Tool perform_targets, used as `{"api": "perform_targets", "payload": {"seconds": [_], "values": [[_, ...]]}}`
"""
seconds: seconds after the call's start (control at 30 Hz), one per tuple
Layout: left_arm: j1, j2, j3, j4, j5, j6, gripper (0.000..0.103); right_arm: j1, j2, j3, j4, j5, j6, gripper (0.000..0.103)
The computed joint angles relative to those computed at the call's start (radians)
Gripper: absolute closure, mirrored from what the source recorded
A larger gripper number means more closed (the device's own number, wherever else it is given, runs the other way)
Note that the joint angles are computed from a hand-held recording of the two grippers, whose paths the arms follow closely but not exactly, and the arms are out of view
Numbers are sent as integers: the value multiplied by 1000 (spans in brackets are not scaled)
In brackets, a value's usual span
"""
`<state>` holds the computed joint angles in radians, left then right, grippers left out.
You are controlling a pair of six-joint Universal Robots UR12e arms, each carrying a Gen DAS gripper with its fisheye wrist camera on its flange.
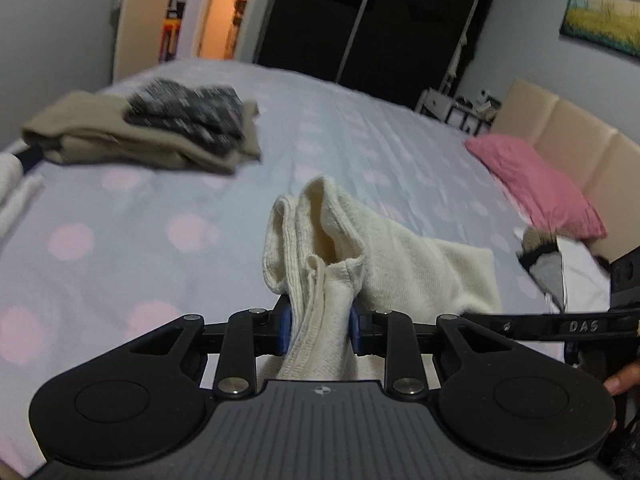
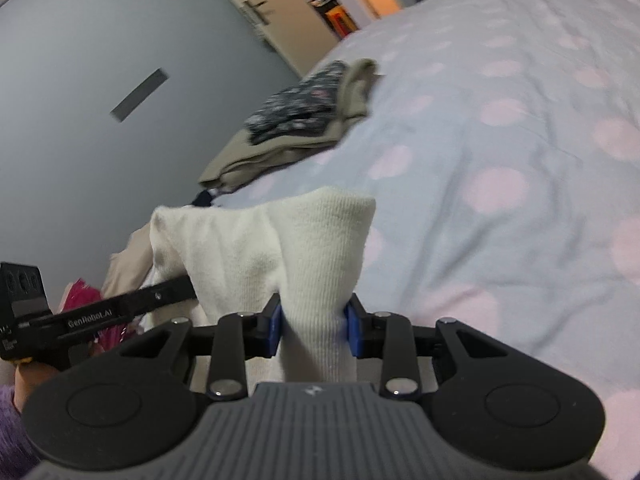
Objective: Fold clothes
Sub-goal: 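Lift the folded sweater with both grippers and carry it to the clothes stack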
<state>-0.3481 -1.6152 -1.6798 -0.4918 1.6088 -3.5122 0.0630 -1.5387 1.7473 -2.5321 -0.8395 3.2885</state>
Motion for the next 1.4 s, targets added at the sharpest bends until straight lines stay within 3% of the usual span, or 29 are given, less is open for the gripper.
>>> {"api": "perform_targets", "payload": {"seconds": [0.23, 0.47, 0.63, 0.87, 1.13, 1.4], "values": [[79, 80, -15, -57, 75, 17, 78, 107, 98, -126, -29, 40, 70, 68], [182, 124, 7, -195, 99, 73, 78, 209, 214, -261, -5, 95, 151, 68], [260, 102, 17, -251, 62, 92, 78, 262, 303, -359, 39, 102, 177, 68], [329, 19, 27, -256, -6, 82, 78, 297, 418, -487, 137, 18, 101, 69], [358, -44, -2, -185, -21, 19, 75, 312, 525, -605, 215, -62, 31, 69], [337, -27, -44, -127, 118, -81, 66, 328, 551, -630, 236, -166, 10, 62]]}}
